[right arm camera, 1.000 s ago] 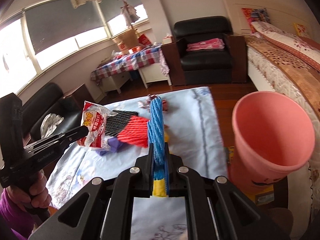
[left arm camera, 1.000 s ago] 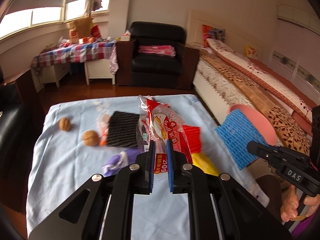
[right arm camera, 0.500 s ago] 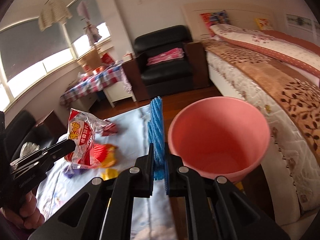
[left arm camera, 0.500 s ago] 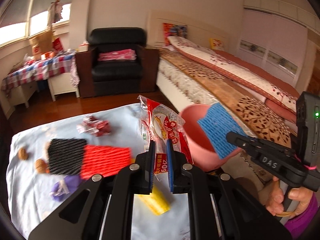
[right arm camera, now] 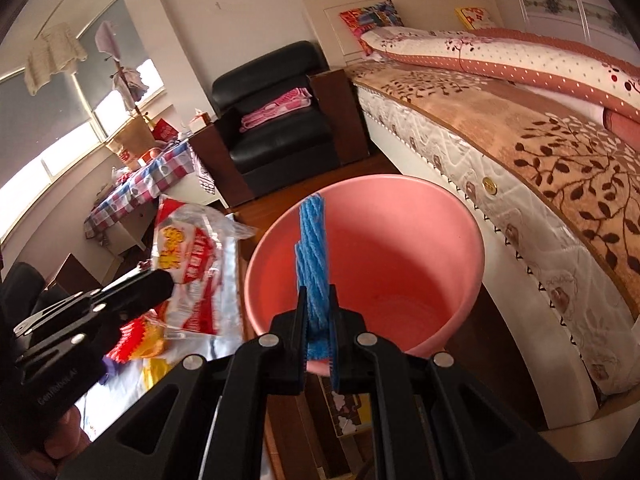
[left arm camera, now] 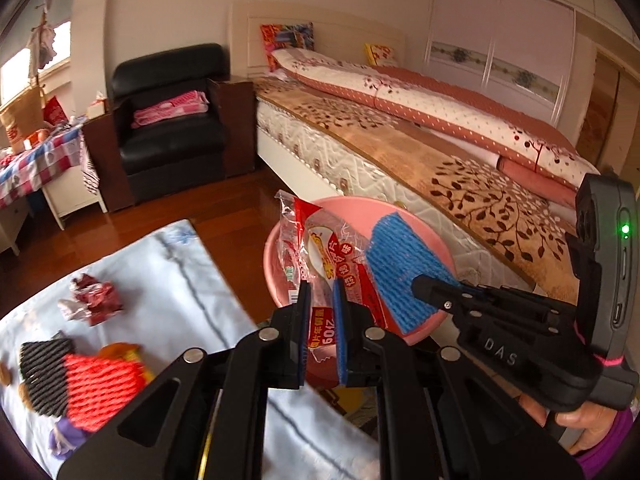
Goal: Collect trash
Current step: 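Carry both items to the pink bucket and open both grippers to drop them, then grasp the yellow plastic bag with the right gripper while the left gripper grasps the red foam net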
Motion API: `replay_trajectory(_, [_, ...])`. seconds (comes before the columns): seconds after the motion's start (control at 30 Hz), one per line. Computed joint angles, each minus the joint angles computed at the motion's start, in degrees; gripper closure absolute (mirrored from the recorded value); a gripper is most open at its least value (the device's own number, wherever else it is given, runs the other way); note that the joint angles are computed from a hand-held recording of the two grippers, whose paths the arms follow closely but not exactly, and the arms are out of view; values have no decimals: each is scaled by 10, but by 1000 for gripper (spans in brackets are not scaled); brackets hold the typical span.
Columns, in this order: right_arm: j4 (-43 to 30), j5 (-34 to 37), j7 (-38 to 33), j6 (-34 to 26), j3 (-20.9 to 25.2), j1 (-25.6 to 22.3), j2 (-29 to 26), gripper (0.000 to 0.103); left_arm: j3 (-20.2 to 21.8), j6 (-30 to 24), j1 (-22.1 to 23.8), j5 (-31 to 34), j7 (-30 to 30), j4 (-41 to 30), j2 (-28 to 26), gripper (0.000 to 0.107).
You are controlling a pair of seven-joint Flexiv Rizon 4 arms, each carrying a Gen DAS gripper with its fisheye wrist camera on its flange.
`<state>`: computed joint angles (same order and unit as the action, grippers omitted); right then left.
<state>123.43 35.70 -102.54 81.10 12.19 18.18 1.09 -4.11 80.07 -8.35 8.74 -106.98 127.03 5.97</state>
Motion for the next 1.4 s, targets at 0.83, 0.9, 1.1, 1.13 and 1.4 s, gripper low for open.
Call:
replay_trajectory(0.83, [-12, 14, -8, 8, 32, 4, -3, 38, 25, 2, 4, -88, 19, 45, 32, 71])
replay_trajectory(0.9, [-1, 5, 8, 8, 34, 18, 5, 37, 20, -7, 26, -58, -8, 59, 62, 71])
replay_trajectory(1.1, [18, -9, 26, -8, 39, 59, 17, 38, 20, -29, 81, -13, -43, 121, 161, 71])
replay_trajectory(1.13, [22, -10, 30, -4, 40, 65, 18, 38, 22, -33, 87, -12, -44, 132, 176, 71])
replay_trajectory(1.4, [43, -28, 37, -4, 51, 114, 25, 38, 68, -61, 96, -58, -21, 225, 283, 71])
